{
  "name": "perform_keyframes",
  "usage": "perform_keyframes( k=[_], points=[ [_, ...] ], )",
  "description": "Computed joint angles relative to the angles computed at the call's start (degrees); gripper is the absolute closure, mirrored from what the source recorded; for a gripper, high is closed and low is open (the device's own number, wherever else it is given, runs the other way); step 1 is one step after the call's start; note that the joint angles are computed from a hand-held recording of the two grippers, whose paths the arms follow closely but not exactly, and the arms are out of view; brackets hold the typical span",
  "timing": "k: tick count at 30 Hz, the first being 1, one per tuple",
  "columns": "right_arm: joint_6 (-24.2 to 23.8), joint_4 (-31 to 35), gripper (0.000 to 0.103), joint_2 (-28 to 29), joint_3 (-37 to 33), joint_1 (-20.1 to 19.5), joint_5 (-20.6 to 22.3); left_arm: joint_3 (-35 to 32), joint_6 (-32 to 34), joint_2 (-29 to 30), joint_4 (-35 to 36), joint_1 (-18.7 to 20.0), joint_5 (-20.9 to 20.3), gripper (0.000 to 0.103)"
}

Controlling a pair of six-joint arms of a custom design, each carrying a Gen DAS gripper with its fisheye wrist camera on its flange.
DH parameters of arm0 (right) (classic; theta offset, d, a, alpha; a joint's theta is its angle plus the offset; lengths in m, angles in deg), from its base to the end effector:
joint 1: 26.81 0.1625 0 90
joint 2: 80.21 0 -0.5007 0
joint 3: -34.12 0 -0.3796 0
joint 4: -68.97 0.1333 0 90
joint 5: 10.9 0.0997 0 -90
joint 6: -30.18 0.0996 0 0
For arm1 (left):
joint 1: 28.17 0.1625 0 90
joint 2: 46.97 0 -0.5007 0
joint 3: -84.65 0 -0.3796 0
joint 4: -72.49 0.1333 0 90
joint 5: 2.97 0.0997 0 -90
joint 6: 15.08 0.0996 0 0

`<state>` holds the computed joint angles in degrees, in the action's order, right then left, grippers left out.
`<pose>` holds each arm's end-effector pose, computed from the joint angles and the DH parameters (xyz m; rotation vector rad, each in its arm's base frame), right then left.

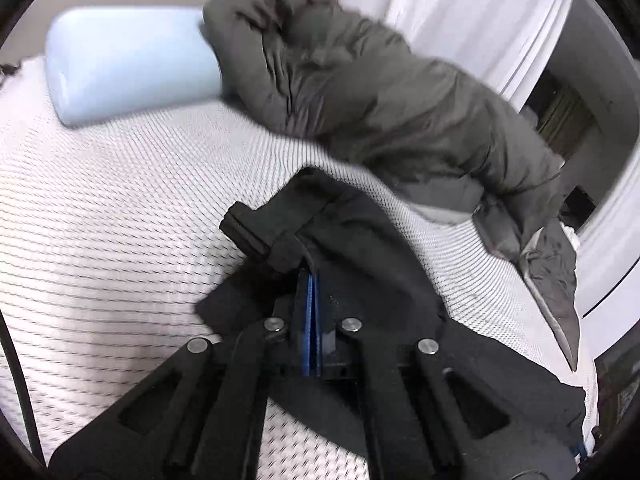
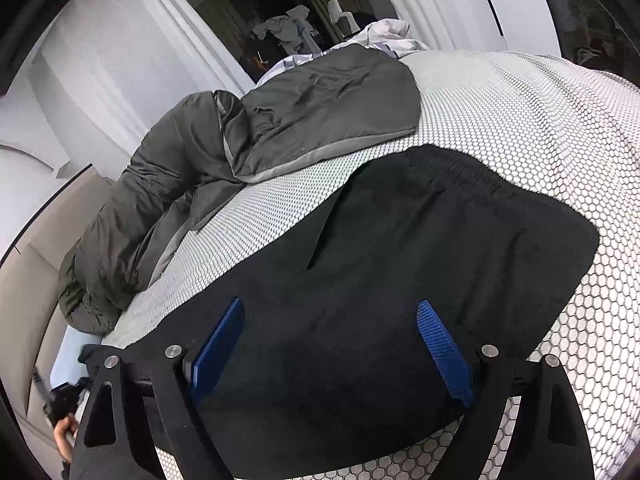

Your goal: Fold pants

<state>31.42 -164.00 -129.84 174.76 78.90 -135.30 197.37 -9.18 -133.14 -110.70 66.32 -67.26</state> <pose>0.1943 -0.4063 0.1923 -0.0569 -2.4254 1.2657 0.2147 -0.4796 0.5484 -0.3080 2.2410 -1.4183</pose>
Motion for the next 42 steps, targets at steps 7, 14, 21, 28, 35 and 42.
perform_keyframes(
  k=[7, 14, 21, 28, 35, 42],
  points=[
    [1.2, -0.5, 0.014, -0.9, 0.8, -0.6, -0.8, -2.7, -3.9, 0.9, 13.0, 4.4, 2.6, 0.103],
    [1.9, -1.3, 0.014, -1.7, 1.2, -0.8, -1.3, 0.2, 0.9, -2.2, 5.7, 0.2, 2.9, 0.023],
    [1.0, -0.4, 0.014, -1.3, 0.4, -1.0, -2.0, -12.9, 4.2, 7.5, 10.4, -1.1, 15.0, 0.021],
    [-0.1, 0.1, 0.014, -1.3, -0.6, -2.4, -3.2, -23.6, 11.4, 13.8, 27.5, -1.0, 18.4, 0.083],
    [-0.2, -1.9, 0.014, -1.5, -0.8, -2.9, -3.1, -22.8, 12.0, 11.7, 18.7, -1.2, 8.3, 0.096],
    [1.1, -3.3, 0.014, -3.3, 0.9, -3.7, -2.3, -28.5, 7.6, 16.3, 26.6, -0.6, 18.0, 0.065]
  ],
)
